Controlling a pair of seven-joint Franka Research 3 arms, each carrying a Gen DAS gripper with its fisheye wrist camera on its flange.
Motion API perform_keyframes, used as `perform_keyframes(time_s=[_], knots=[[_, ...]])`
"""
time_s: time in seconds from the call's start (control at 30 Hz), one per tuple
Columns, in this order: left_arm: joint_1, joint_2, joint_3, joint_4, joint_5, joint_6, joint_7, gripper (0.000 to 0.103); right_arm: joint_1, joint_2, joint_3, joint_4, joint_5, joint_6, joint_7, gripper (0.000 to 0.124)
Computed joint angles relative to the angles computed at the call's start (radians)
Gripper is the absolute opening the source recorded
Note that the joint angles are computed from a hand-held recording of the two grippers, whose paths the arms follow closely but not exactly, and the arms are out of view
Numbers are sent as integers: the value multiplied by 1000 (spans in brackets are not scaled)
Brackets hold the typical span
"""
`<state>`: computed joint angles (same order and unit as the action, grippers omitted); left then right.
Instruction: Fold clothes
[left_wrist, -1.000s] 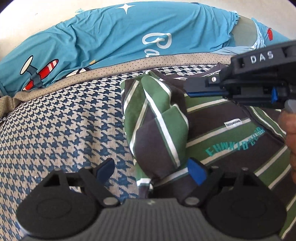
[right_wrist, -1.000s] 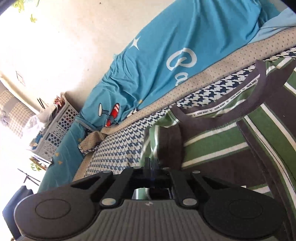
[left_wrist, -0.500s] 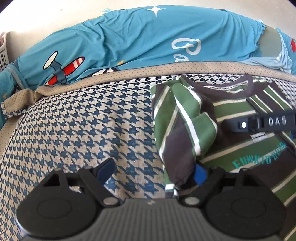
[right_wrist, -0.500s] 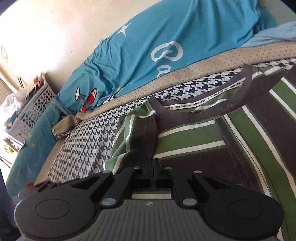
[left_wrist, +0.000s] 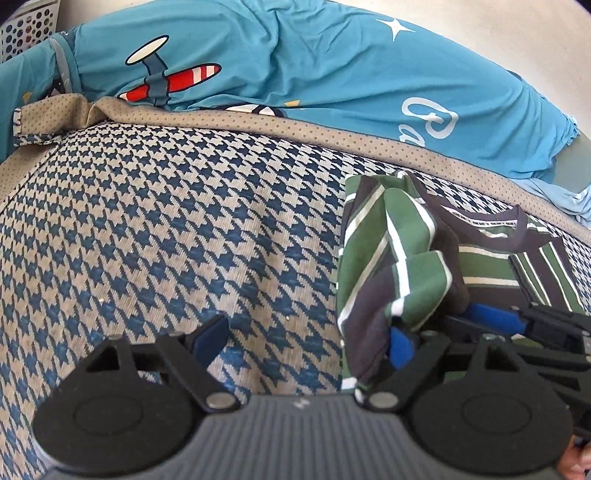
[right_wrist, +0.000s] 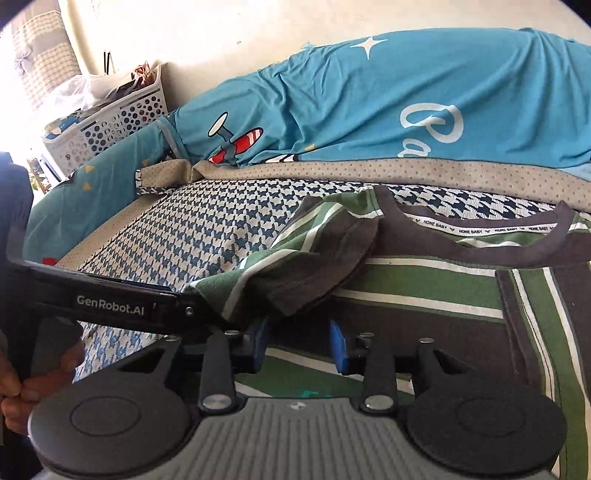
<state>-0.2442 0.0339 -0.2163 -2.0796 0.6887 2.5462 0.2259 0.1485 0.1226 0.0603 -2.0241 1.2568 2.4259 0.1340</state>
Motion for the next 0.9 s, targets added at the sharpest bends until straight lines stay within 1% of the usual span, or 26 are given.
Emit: perform_keyframes(time_s=[0.1,0.17,0.23,0.3,0.37,0.4,0.43,0.53,0.63,0.73,0.8,0.83,0.9], knots=[[-3,7,-1,9,1,-9,11,87,-10,1,-3,5,33,-37,-20,35],[-5,11,-2,15,1,-13,16,87,-8,0,0,4,56,-27,-29,35],[-7,13,-1,20,0,-14,18,87,-11,6,-2,9,72,-38,-14,35],[-7,13,0,22,-4,-14,21,87,-20,22,-8,24,66,-81,54,34],[-7,13,1,24,-12,-13,27,88,-32,39,-11,42,61,-126,125,22],[-7,13,1,24,-15,-11,33,88,-33,43,-10,46,57,-126,152,13],[-7,13,0,24,-18,-8,38,89,-36,46,-9,50,64,-126,172,9],[-7,11,1,22,-22,17,56,91,-52,52,-9,67,87,-152,225,7],[1,-1,3,2,-46,99,82,97,-58,31,-14,75,68,-149,246,7],[9,-13,4,-22,-79,186,118,98,-67,2,-24,71,42,-162,215,7],[11,-17,2,-30,-92,213,144,100,-66,-6,-35,79,-52,-180,227,7],[8,-15,0,-24,-82,197,140,100,-62,-7,-38,83,-112,-179,244,8],[0,-7,-5,-1,-43,123,104,100,-47,-16,-37,65,-202,-125,264,10]])
